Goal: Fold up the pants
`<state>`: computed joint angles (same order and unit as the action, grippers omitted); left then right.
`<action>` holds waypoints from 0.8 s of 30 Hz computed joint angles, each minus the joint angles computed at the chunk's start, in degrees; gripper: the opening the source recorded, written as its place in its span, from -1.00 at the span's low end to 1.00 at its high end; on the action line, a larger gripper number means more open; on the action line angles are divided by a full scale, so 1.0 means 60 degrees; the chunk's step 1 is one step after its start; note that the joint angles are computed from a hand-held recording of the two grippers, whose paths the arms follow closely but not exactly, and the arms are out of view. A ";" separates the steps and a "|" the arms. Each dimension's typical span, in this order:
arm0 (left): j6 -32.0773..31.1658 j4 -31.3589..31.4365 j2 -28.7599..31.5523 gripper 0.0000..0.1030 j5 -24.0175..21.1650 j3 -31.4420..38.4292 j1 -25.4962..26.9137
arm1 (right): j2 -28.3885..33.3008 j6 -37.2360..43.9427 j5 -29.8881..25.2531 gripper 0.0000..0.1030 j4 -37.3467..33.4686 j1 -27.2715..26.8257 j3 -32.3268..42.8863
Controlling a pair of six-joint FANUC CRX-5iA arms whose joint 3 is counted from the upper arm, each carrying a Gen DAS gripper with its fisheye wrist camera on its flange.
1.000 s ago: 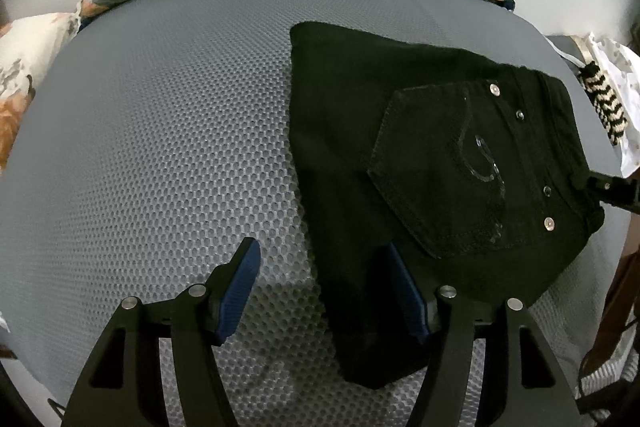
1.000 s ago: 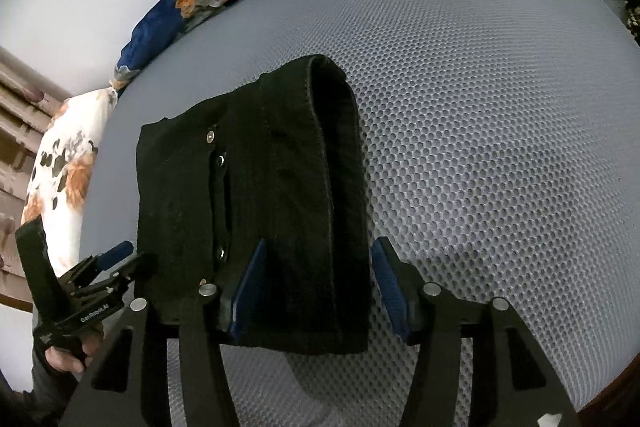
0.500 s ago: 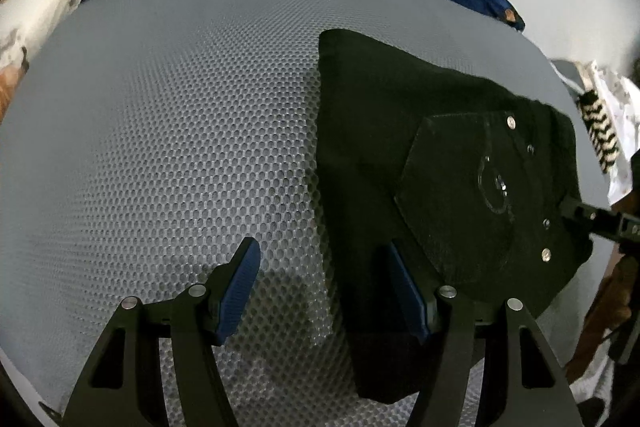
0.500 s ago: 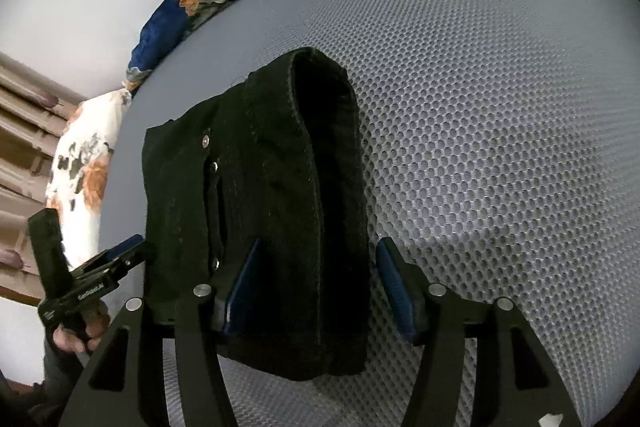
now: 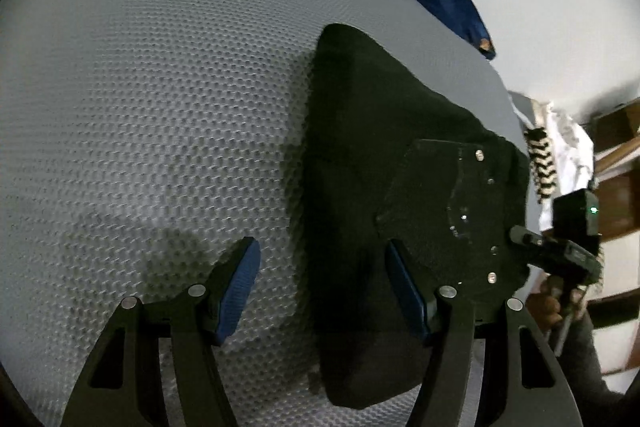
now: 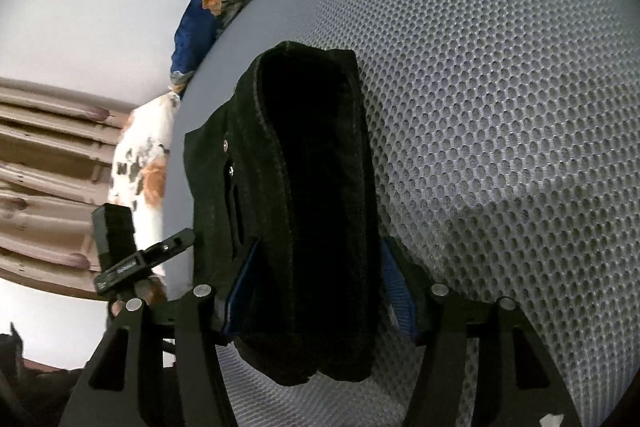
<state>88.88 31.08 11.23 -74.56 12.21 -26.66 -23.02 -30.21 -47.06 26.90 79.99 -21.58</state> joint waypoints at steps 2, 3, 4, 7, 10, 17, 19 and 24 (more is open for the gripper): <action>-0.0122 0.0299 0.0019 0.27 0.0047 -0.0127 0.0033 | -0.0215 -0.0340 0.0318 0.13 0.0174 -0.0008 -0.0316; -0.0185 0.0510 0.0094 0.27 0.0014 -0.0137 0.0059 | -0.0298 -0.0550 0.0460 0.13 0.0305 -0.0023 -0.0464; -0.0182 0.0596 0.0178 0.27 0.0028 -0.0078 0.0033 | -0.0374 -0.0682 0.0599 0.12 0.0407 -0.0045 -0.0595; -0.0466 0.0928 -0.0006 0.27 0.0106 -0.0513 0.0031 | -0.0604 -0.0852 0.1054 0.12 0.0548 -0.0116 -0.0951; -0.0758 0.1310 0.0125 0.27 0.0007 -0.0522 0.0077 | -0.0710 -0.0378 0.1365 0.13 0.0328 -0.0284 -0.1045; -0.1073 0.1641 0.0137 0.27 0.0266 -0.0668 0.0117 | -0.0575 -0.0707 0.2710 -0.22 0.0711 -0.0865 -0.1516; -0.1020 0.1520 0.0190 0.27 0.0427 -0.0555 0.0016 | -0.0424 -0.0773 0.2871 -0.27 0.0883 -0.0928 -0.1515; -0.0431 0.0488 0.0218 0.02 0.0666 -0.0061 -0.0300 | -0.0236 -0.1894 0.2543 -0.38 0.1887 -0.0814 -0.1524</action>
<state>86.29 34.00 12.54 -70.56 11.84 -28.46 -24.43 -41.57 -31.80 38.22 75.10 -30.72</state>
